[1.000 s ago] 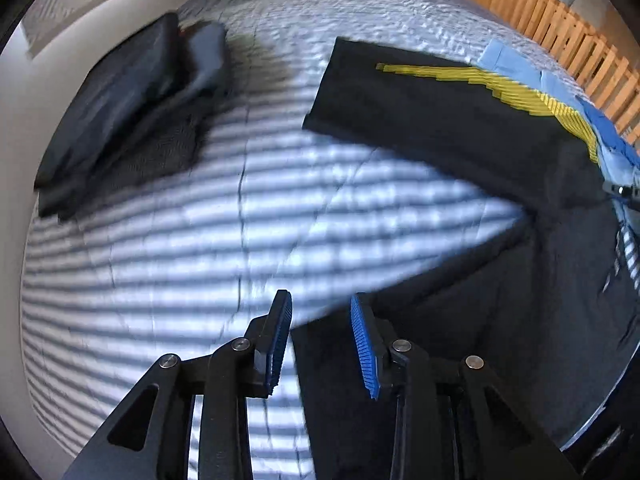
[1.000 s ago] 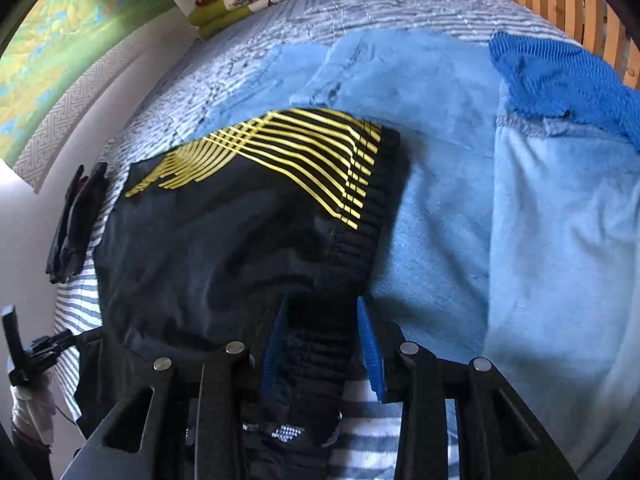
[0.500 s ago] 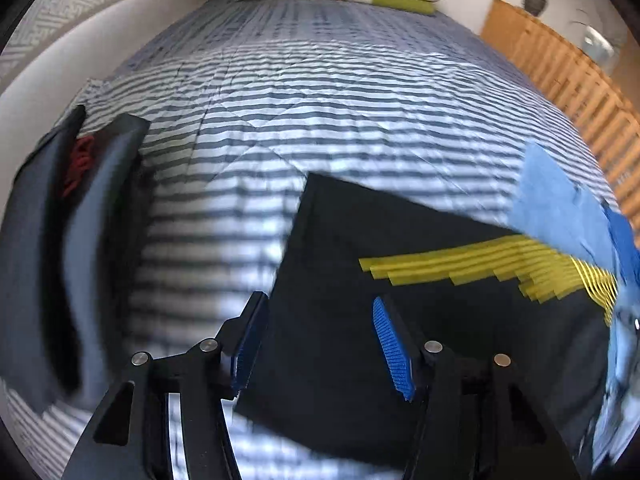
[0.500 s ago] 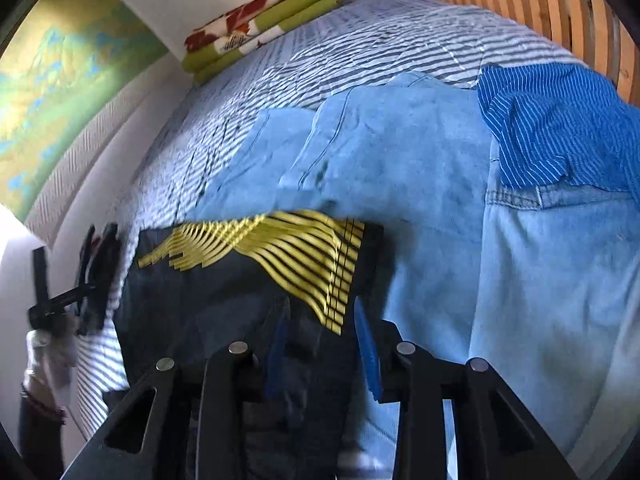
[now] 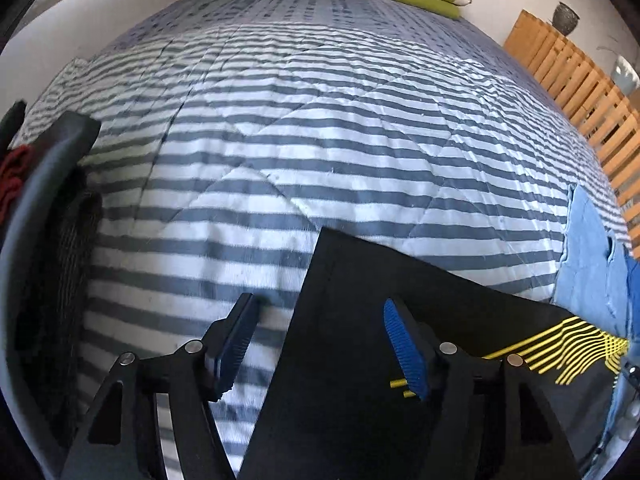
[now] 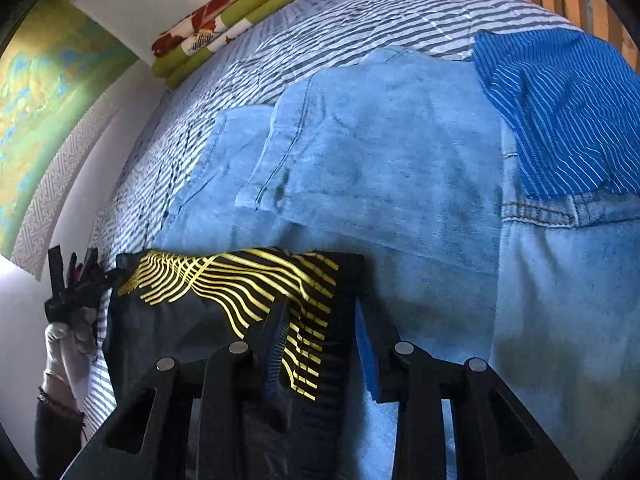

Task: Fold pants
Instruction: 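Grasp the shorts edge with both tools and fold it over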

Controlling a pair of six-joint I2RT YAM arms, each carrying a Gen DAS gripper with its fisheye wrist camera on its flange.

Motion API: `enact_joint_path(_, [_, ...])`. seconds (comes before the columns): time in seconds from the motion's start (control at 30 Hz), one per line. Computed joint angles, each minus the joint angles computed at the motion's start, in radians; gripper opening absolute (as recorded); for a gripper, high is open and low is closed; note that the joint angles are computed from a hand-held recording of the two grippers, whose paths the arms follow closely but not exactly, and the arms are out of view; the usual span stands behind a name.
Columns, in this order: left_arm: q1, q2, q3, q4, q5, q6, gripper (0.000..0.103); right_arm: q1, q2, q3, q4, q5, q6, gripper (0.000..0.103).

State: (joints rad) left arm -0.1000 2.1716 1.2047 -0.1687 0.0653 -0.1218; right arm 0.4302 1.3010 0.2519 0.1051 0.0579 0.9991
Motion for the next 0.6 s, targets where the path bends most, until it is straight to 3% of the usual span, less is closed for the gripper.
enact_joint_path(0.03, [-0.005,0.005,0.003,0.008,-0.009,0.001,0.068,0.004,-0.011,-0.001,-0.011,0.011,0.000,0.030])
enact_joint_path(0.17, [-0.041,0.004,-0.001,0.046,-0.090,0.022,0.006,-0.003,0.011,-0.017,0.047,-0.010,-0.003,0.030])
enact_joint_path(0.2, [-0.040,0.000,-0.002,0.043,-0.088,0.021,0.004,-0.012,0.007,-0.031,0.079,-0.026,0.005,0.030])
enact_joint_path(0.23, [-0.041,-0.002,-0.003,0.044,-0.091,0.018,0.004,-0.018,-0.005,-0.045,0.101,-0.038,0.014,0.023])
enact_joint_path(0.37, [-0.042,-0.042,-0.031,0.064,-0.119,-0.001,0.003,-0.031,-0.124,-0.119,0.177,-0.047,0.067,0.018])
enact_joint_path(0.47, [-0.034,-0.087,-0.054,0.077,-0.112,-0.025,0.003,0.003,-0.200,-0.107,0.110,0.003,0.069,0.017])
enact_joint_path(0.6, [-0.050,-0.078,-0.009,0.048,-0.154,-0.029,0.003,0.058,-0.131,-0.034,0.039,0.108,0.041,0.017])
